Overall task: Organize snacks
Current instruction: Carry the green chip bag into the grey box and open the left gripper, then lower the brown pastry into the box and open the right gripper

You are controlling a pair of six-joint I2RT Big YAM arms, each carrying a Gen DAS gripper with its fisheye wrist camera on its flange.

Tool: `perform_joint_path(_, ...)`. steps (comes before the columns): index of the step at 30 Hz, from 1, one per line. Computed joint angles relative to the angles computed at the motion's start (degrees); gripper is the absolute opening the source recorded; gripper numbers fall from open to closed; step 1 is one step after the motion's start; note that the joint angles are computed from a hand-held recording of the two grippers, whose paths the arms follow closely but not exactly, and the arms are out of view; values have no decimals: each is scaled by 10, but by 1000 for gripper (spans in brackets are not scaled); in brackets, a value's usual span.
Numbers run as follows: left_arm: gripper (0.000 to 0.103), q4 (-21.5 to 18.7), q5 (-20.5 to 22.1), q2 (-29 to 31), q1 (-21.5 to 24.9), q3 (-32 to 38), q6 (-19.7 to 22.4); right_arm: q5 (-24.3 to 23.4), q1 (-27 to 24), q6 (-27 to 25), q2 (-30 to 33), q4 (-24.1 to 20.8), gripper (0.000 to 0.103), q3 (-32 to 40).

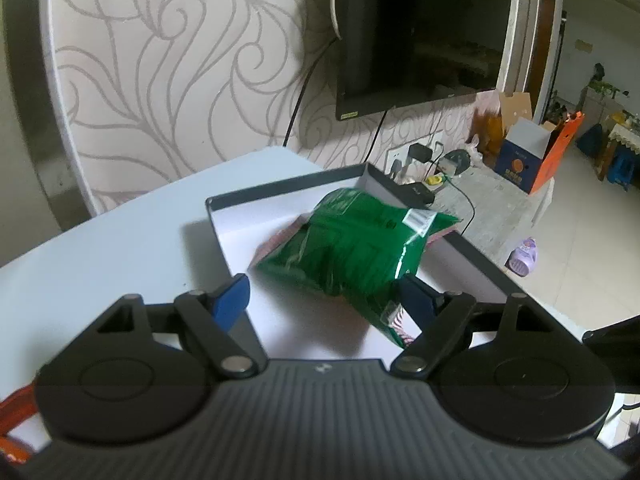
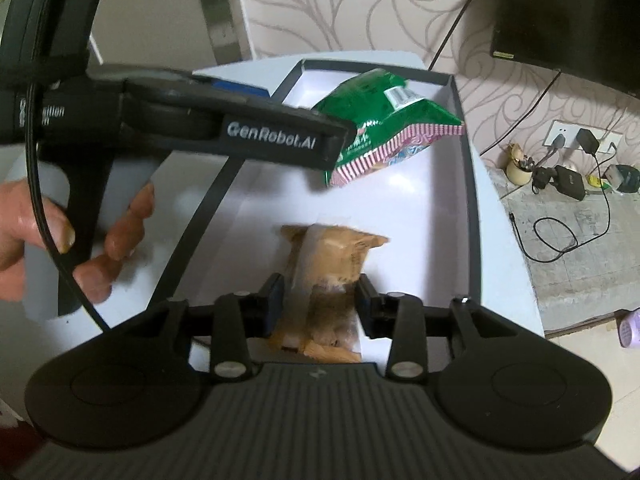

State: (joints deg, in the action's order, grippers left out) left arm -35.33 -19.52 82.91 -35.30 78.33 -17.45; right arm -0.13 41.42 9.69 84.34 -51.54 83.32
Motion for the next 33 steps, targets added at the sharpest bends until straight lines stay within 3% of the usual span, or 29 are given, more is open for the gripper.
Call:
perform_joint_path(5,84,-32,-15,5,-9,0,0,6,6,5,-2,-9,54,-7)
perform_joint_path(10,84,-73,-18,7,-11,-9,-31,12,3,24,-7,-9,54,-15)
perform_joint_path(18,85,-64,-46,-19,-24,-45,-52,20,2,52,-23,-8,55,-34)
perform_joint_path(22,75,-65,-51,-33,-26,-58,-70,31,10,58,-30,-3,55,-41)
perform_joint_path(25,75,-72,-56,-46,-27,-68,-76,44,21,32,-39,16,55,-53)
perform_joint_path(28,75,-82,-62,-60,-32,-80,-86,69,40,-26,-51,47,54,-72)
perform_joint_path(33,74,-88,-64,-84,-41,-99,-85,87,52,-68,-54,45,55,-72)
